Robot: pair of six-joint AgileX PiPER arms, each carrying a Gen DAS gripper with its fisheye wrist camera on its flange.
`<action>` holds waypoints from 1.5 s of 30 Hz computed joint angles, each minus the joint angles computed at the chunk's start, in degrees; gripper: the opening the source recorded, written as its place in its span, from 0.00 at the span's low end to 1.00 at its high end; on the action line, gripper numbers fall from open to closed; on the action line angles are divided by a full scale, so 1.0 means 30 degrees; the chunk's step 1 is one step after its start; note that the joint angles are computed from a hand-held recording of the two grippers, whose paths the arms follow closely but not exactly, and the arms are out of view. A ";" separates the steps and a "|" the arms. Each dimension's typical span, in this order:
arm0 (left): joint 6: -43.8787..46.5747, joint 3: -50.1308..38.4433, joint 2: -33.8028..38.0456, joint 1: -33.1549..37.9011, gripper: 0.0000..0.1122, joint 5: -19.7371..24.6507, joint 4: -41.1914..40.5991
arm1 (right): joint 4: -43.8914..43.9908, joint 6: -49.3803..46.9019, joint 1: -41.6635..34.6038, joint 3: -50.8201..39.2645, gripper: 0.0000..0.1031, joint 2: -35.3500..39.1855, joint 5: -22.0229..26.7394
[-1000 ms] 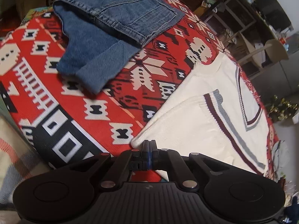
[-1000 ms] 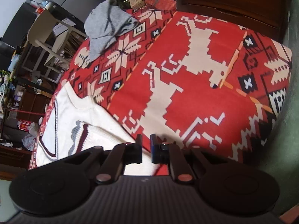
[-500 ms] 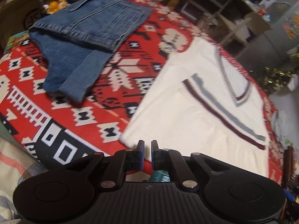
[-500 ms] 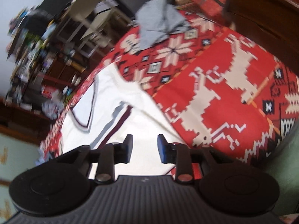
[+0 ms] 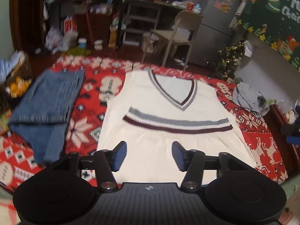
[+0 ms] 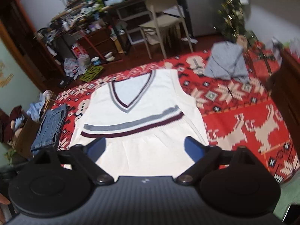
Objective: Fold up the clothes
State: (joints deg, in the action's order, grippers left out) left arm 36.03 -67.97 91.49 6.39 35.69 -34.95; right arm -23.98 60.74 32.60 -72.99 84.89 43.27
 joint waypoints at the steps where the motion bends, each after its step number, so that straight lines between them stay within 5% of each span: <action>1: 0.0068 -0.0015 -0.0164 0.0016 0.52 -0.0085 0.0027 | -0.0603 0.0385 0.0446 -0.0435 0.99 0.0105 0.0513; 7: -0.3032 -0.0408 -0.1055 -0.0374 0.59 -0.0805 0.2707 | -0.4649 0.2787 0.3202 -0.4136 0.99 0.1976 0.5564; 16: -1.0213 -0.0625 -0.1160 -0.2316 0.77 -0.2965 1.0390 | -0.6060 0.2213 0.3478 -0.6924 0.99 0.4079 0.8124; 20: -0.8798 -0.1241 -0.0039 -0.2234 0.82 -0.3220 0.8437 | -0.7014 0.1579 0.2420 -0.6056 0.99 0.4353 0.6540; 25: -1.2049 -0.2928 0.2457 -0.2388 0.82 -0.3575 0.8692 | -0.6121 -0.0245 0.0465 -0.6884 0.99 0.6272 0.5589; 28: -1.3119 -0.4803 0.4430 -0.3150 0.78 -0.2854 1.1398 | -0.5086 0.0907 -0.1004 -0.5219 0.99 0.6125 0.2161; 30: -1.4523 -0.4612 0.5055 -0.3605 0.77 -0.3788 1.3299 | -0.4635 0.1517 -0.1710 -0.4579 0.99 0.6286 0.0873; 35: -1.1469 -0.6456 0.6977 -0.3500 0.77 -0.1962 1.0290 | -0.2243 -0.0251 -0.3498 -0.2377 0.98 0.5969 -0.2391; 39: -1.0402 -0.7712 0.8086 -0.3194 0.48 -0.0182 0.8818 | 0.3190 -0.4952 -0.5108 -0.1538 0.71 0.5975 -0.3655; 42: -0.9011 -0.8949 0.9105 -0.2387 0.19 0.2265 0.6385 | 0.7699 -0.8881 -0.5759 -0.2048 0.26 0.6659 -0.2659; 45: -0.8020 -1.0552 1.0419 -0.1448 0.05 0.5162 0.4038 | 1.0358 -1.1166 -0.5798 -0.2755 0.14 0.7475 -0.1448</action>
State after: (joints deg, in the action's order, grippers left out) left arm 11.97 -99.63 122.74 2.05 51.18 -22.84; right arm 7.10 27.24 15.21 -81.26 107.32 38.92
